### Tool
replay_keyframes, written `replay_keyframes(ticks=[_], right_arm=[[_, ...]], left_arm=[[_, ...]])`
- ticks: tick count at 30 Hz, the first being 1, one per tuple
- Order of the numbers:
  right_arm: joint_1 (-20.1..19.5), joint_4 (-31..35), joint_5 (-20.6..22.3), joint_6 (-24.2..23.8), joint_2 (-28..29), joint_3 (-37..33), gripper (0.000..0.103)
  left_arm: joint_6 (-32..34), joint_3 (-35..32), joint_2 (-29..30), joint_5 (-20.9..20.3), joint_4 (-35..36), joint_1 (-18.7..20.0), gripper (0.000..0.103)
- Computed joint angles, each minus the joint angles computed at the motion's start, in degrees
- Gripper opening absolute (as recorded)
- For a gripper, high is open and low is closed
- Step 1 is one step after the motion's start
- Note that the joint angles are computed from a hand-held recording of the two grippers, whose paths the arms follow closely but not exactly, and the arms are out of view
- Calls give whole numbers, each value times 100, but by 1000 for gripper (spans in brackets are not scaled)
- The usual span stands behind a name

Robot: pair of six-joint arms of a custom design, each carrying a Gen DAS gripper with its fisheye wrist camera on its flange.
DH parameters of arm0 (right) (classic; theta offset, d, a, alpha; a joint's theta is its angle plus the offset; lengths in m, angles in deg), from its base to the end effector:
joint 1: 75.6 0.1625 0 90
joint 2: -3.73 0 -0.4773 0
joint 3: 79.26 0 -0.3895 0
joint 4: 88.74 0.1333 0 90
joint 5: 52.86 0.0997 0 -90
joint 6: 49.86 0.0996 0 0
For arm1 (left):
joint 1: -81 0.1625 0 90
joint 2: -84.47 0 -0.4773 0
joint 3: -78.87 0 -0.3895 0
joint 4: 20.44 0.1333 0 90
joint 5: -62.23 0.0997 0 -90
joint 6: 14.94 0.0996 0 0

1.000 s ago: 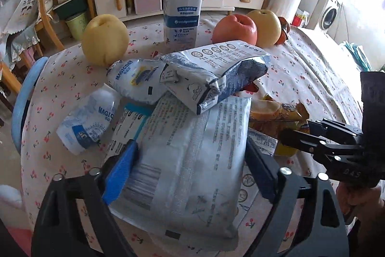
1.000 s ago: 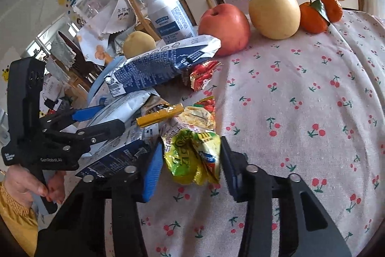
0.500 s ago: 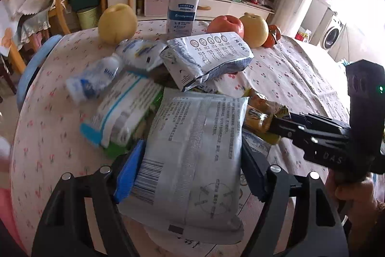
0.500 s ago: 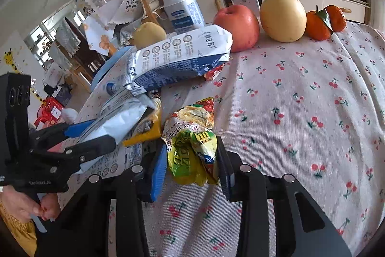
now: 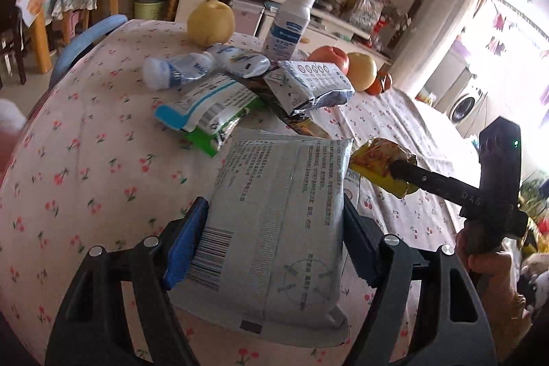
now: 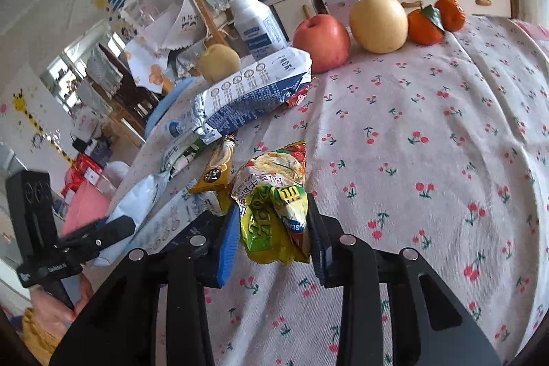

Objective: Collect trash
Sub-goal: 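Grasp the grey packet with the left tool while the right tool grasps the yellow-green chip bag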

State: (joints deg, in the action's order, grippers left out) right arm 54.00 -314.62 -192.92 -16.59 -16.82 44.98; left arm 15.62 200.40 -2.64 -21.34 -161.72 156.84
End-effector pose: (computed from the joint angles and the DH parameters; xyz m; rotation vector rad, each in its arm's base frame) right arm 0.3455 -0.3283 -0.0494 -0.1953 -2.4775 1.2548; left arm 0.0252 -0.4906 0.3532 1.1038 2.7481 -0.4107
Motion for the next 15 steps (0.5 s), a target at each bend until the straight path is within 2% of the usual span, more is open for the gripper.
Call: replay_keyframes(ticks=[6,15], right_arm=[[137,-192,-32,195,96,-37,37],[399,163,-265,349,146,-339,37]], left_arm=[[39,-176,-6,-305,49,253,75],[13,-460,8,-698,175,549,75]])
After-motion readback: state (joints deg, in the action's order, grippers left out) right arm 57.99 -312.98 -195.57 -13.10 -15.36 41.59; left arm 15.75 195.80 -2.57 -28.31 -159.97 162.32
